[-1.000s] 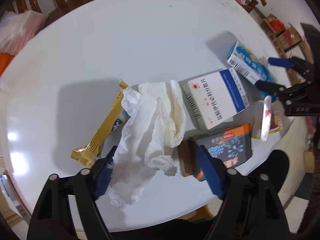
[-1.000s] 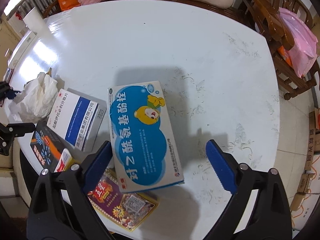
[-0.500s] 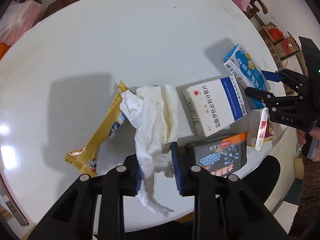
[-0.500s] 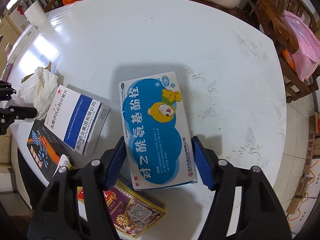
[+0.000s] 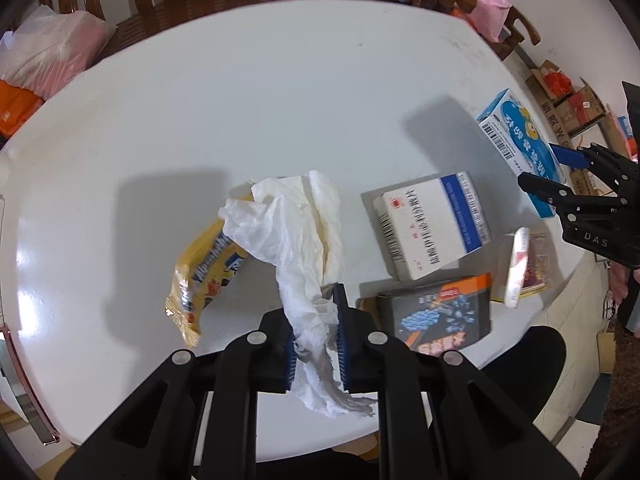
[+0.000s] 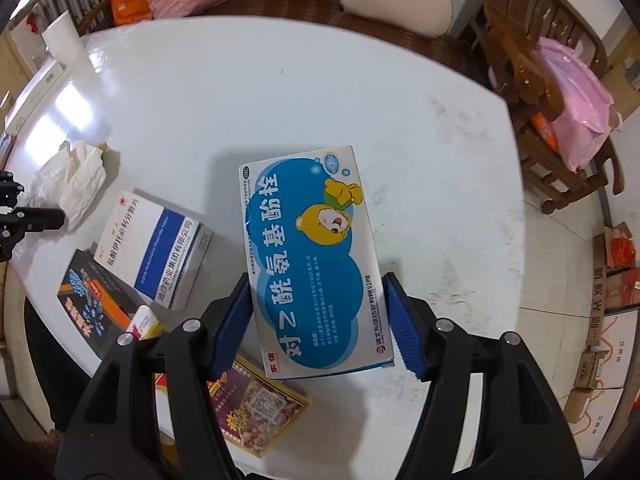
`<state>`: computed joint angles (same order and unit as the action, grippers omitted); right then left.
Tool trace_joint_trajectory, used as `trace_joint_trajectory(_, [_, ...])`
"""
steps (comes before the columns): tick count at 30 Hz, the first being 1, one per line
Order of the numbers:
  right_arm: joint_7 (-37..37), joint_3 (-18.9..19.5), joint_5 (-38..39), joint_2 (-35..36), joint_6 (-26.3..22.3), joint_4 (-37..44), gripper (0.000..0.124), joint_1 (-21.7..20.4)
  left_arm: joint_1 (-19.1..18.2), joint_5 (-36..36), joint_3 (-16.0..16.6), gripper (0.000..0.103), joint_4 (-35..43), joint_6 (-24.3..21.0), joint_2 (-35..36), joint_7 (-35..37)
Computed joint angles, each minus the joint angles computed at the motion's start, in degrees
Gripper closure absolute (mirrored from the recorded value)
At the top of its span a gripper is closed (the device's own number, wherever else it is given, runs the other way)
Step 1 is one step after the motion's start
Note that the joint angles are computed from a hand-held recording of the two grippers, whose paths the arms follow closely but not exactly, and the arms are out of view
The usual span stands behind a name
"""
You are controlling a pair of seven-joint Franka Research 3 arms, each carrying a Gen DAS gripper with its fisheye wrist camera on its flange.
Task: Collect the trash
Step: 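Grasp the crumpled tissue with the left tool while the right tool grasps the blue medicine box, then carry the tissue and blue medicine box down toward the trash bag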
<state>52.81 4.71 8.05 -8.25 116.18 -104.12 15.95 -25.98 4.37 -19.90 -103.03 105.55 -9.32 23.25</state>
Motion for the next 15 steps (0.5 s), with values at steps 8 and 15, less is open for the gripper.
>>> trace_joint_trajectory(8, [-0.7,-0.6,2.7,-4.5,0.2,-0.6,0.061,-0.2,-0.5,1.4,-0.9,0.089,0.5,-1.5,-3.0,-2.3])
trace_joint_trajectory(15, [-4.0,-1.1,6.7,-11.6,-0.4,-3.9,0.061,0.3,-1.2,4.4,-2.5,0.089,3.7,-3.4,-2.9,-4.6])
